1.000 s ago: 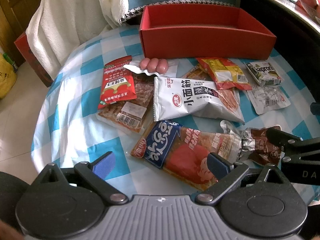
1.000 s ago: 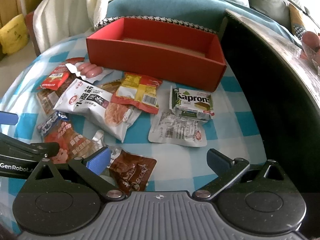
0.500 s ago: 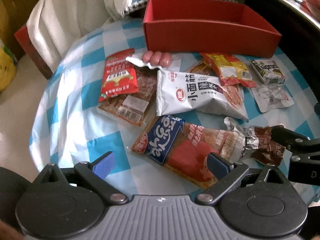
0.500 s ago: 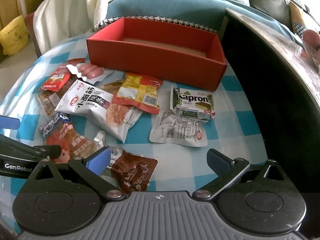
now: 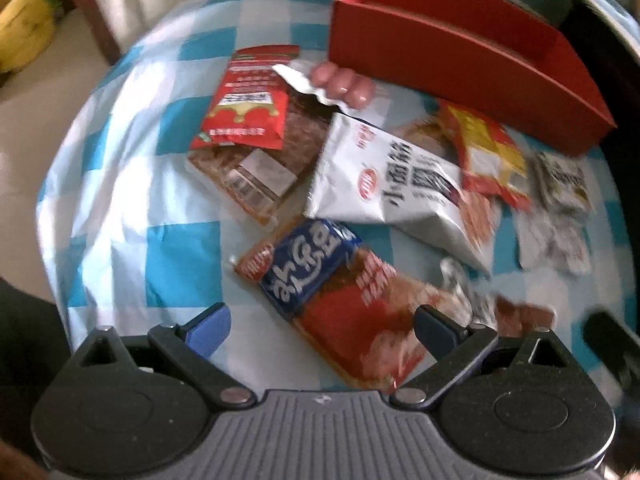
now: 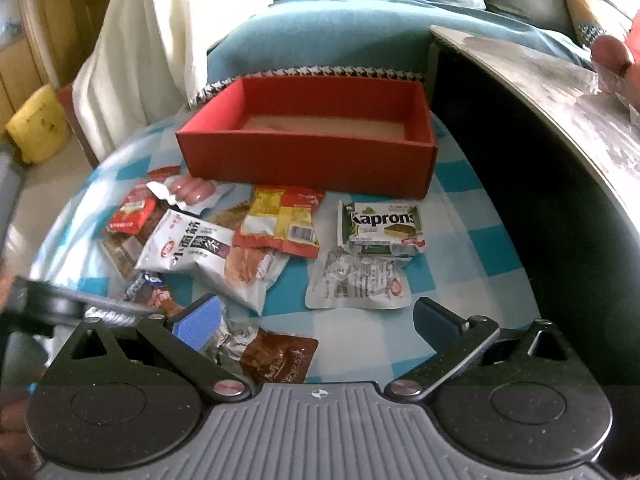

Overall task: Organize snacks
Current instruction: 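Grasp the blue-labelled spicy strip bag with the left gripper while the right grasps the foil-wrapped brown snack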

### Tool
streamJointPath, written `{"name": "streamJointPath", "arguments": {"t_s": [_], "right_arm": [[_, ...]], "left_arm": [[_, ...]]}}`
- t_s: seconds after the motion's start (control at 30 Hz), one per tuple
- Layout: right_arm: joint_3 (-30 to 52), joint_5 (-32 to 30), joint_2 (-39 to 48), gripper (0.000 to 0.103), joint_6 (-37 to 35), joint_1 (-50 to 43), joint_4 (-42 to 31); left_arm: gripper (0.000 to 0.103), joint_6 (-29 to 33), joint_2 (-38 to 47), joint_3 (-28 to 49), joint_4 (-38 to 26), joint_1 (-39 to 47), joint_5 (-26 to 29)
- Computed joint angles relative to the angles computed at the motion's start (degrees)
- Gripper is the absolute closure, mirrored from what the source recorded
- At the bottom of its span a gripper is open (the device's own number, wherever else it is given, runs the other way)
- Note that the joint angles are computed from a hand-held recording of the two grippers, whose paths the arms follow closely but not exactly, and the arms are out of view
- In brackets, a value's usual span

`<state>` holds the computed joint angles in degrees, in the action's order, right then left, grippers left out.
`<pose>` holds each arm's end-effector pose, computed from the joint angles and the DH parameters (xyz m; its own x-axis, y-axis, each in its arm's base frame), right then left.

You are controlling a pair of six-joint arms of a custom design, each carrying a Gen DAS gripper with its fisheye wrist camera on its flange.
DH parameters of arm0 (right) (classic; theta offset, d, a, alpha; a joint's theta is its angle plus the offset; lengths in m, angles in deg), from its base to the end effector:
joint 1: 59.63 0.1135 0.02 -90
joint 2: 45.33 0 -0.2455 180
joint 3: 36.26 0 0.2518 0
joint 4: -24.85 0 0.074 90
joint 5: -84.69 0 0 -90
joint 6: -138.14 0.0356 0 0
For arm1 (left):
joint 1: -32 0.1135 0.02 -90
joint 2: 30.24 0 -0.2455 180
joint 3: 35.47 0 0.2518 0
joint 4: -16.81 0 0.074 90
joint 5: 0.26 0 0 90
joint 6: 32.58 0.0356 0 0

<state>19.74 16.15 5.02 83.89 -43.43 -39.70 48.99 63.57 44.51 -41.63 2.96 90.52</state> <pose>0.1662 0.0347 0.2356 -0.7130 0.3591 -0.6022 0.4170 0.9077 0.0475 0.2745 -0.1529 0.1939 -0.8954 0.3295 -0.2993 0.3616 0.9305 -0.0575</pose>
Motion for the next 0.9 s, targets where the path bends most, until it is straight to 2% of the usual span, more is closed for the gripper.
{"name": "streamJointPath", "arguments": {"t_s": [0.27,0.33,0.4,0.43,0.53,0.57,0.67,0.77,0.83,0.9], "right_arm": [[-1.03,-3.77,-5.84,0.0,-1.13,-4.05,0.19],[-1.48,-4.33,-7.48,0.0,-1.08,-4.68,-0.24],[-1.86,-4.76,-8.69,0.0,-1.02,-5.26,-0.53],[-1.96,-5.02,-9.07,0.0,-1.13,-5.66,-0.61],[-1.93,-6.24,-9.68,0.0,-1.45,-6.83,-0.44],[-1.85,-6.43,-9.91,0.0,-1.42,-6.77,-0.39],[-1.57,-5.92,-9.42,0.0,-1.51,-5.43,-0.09],[-1.44,-5.63,-8.02,0.0,-1.31,-4.29,-0.24],[-1.3,-5.62,-6.61,0.0,-1.26,-3.63,-0.06],[-1.05,-5.58,-4.97,0.0,-1.43,-2.9,0.37]], "left_arm": [[0.009,-9.42,6.38,6.77,-1.74,-4.43,-5.57],[0.01,-11.08,8.71,8.54,-3.32,-5.0,-5.3],[0.018,-10.77,10.08,8.88,-4.61,-5.28,-5.38],[0.018,-10.07,9.67,7.93,-4.62,-5.5,-6.15],[0.03,-6.6,6.28,4.28,-4.04,-4.25,-5.28],[0.038,-4.95,5.72,4.08,-4.95,-3.4,-4.9],[0.044,2.16,3.51,2.22,-5.26,-0.33,-5.05],[0.045,10.02,0.53,-0.89,-3.39,2.91,-6.69],[0.044,11.4,-1.48,-1.77,-4.65,5.89,-4.29],[0.036,11.25,-2.0,-1.26,-6.31,8.51,-0.87]]}}
